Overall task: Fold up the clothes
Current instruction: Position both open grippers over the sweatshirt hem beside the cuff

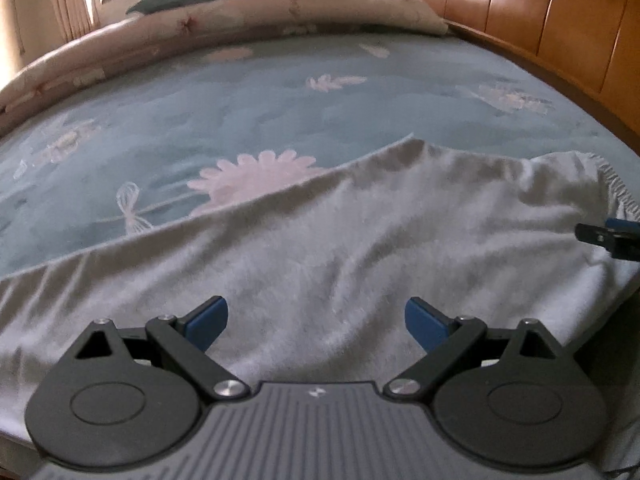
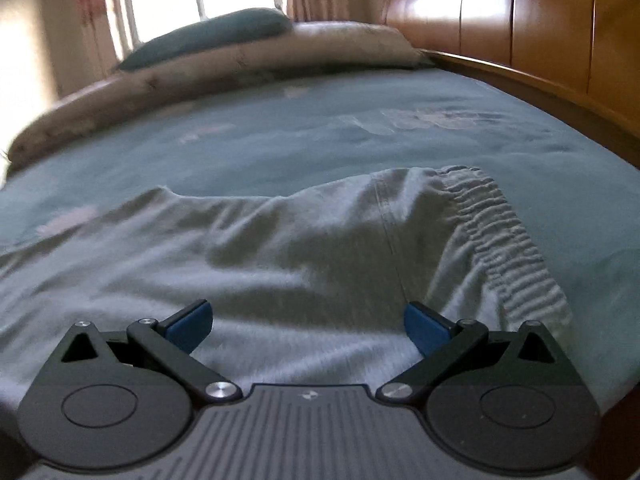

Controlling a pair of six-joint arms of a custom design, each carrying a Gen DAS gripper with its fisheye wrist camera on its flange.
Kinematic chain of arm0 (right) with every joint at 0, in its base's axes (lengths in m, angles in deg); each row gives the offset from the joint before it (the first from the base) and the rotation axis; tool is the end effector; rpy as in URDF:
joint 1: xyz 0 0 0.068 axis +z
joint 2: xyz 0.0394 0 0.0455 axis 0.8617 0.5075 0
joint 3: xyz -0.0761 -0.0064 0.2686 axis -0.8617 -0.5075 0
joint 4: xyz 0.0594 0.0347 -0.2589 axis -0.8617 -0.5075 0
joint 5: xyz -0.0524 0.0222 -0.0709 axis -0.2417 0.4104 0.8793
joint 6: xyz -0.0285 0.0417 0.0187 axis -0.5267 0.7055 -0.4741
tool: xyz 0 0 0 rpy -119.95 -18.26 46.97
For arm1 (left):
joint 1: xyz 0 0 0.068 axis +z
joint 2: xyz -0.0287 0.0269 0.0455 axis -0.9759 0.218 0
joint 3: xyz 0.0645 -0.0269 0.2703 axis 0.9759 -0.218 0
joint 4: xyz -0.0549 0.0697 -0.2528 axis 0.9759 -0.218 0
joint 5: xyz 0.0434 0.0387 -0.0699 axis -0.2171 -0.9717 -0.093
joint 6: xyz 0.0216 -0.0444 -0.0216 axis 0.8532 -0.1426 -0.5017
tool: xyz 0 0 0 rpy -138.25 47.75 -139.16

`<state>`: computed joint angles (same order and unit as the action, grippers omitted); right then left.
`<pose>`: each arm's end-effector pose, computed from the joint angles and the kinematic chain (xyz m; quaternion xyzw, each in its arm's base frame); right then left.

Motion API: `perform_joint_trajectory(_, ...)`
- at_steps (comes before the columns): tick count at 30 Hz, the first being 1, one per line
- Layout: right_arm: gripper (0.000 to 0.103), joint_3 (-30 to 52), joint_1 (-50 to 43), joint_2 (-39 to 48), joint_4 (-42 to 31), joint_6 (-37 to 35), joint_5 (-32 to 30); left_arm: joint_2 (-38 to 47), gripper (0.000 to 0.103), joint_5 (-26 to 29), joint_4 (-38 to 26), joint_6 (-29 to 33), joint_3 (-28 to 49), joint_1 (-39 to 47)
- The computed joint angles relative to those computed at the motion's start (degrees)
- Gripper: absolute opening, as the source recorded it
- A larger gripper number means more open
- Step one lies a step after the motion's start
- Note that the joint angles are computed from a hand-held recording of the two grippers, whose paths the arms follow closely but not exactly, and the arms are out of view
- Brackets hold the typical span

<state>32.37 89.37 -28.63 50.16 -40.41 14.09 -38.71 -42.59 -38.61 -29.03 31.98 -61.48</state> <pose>0.1540 0.0747 0.1385 0.0394 0.8965 0.0564 0.4376 0.1608 0.0349 0.2004 0.1107 0.9312 -0.0256 0.3463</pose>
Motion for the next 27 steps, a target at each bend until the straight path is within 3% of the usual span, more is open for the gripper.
perform_joint_trajectory(9,0.103,0.0,8.3,9.3,5.8,1.1,11.8,6.1,0.095,-2.2,9.1,-6.6,-4.6,-10.1)
perform_joint_trajectory(13,0.103,-1.3,8.4,8.3,7.2,0.3,11.7,5.6,0.102,-1.2,12.6,-5.1,-7.6,-9.6)
perform_joint_trajectory(20,0.103,-2.7,9.2,7.7,9.3,0.7,12.8,6.0,0.102,1.3,14.7,-2.8,-8.8,-7.5)
perform_joint_trajectory(27,0.103,0.1,11.5,-8.4,-6.2,3.6,9.8,5.7,0.102,2.2,14.6,-1.6,-9.0,-6.7)
